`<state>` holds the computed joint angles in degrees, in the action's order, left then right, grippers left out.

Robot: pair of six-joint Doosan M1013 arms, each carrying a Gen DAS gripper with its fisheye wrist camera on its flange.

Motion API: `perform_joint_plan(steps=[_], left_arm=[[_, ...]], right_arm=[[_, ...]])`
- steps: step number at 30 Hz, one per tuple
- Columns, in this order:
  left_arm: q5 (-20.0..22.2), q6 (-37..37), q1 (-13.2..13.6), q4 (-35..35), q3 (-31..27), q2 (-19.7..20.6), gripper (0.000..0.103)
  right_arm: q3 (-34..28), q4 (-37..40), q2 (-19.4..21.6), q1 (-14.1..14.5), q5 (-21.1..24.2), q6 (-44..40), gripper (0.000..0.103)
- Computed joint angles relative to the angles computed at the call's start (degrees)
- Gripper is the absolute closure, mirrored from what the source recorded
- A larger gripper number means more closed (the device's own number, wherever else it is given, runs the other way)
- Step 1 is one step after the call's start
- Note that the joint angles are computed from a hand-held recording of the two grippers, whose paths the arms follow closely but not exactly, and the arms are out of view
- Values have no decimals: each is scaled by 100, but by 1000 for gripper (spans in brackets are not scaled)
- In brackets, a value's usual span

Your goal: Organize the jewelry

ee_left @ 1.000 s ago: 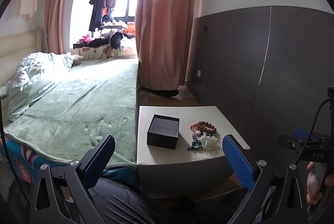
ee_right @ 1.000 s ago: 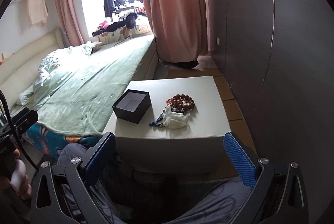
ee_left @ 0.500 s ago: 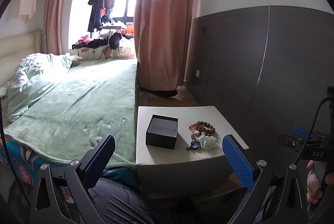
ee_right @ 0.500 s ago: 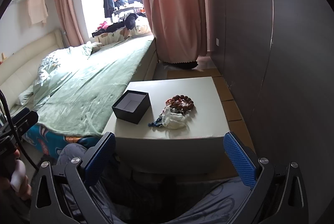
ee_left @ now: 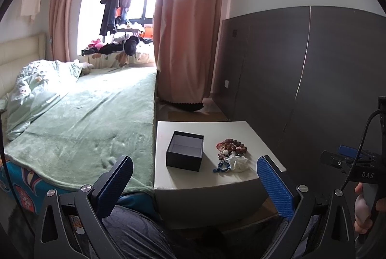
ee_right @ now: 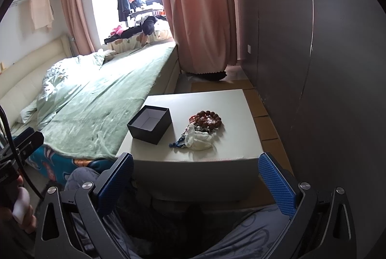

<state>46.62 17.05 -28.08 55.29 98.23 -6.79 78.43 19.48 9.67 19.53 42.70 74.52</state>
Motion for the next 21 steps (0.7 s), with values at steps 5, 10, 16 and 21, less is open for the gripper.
perform_joint_plan(steps=[5, 10, 16, 21], left_arm=[[-63, 95, 40, -78, -33, 44, 1], [-158, 326, 156, -289, -130, 157, 1], [-373, 758, 374, -727, -317, 365, 1], [-545, 1286, 535, -1152, -487, 597, 1]], right_arm=[[-44, 5, 30, -29, 9, -15, 0], [-114, 43, 103, -67, 52, 6, 0], [-219, 112, 257, -130, 132, 32, 0], [-347, 170, 455, -224, 196, 194, 0]])
